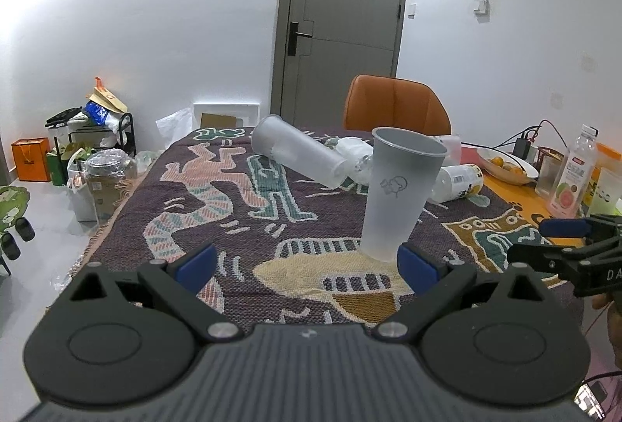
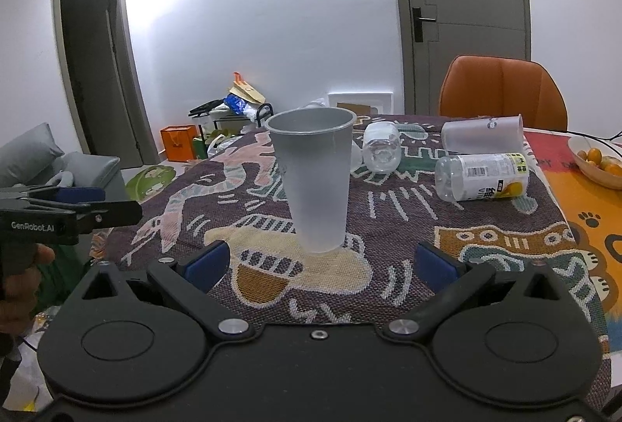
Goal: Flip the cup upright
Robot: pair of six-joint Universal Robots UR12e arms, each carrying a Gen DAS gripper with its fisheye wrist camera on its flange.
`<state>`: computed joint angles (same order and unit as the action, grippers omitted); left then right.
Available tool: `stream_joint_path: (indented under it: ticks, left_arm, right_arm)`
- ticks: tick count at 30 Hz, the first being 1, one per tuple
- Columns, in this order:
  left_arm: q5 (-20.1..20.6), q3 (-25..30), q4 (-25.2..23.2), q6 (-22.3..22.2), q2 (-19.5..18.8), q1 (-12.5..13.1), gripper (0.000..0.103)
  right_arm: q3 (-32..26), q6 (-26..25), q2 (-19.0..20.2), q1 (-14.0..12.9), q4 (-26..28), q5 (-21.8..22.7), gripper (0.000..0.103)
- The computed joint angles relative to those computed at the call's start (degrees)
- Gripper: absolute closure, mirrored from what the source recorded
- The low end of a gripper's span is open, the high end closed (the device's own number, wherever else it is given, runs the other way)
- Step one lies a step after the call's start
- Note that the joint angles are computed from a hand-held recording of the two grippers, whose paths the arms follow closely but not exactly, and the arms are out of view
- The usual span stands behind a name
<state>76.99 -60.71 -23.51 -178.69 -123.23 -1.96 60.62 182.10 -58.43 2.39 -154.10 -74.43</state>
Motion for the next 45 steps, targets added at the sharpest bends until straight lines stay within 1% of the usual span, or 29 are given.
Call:
stream_joint_path:
  ticks: [33,39,45]
  left_arm:
    - [-0.2,-0.3,0.8,0.1,0.3,0.1,0.005]
    - [-0.5,-0.5,0.8,1.5,0.5,0.0,0.005]
    - [-0.2,-0.4,0.8,1.1,0.6,-0.1,0.005]
  right_arm:
    - [-0.1,-0.2,-0.1,0.1,0.3,0.0,0.0]
    - [-0.1,-0.2,-0.1,0.1,0.3,-0.1,0.0]
    - [-0.2,-0.2,-0.1,0.1,0.3,-0.3,0.0]
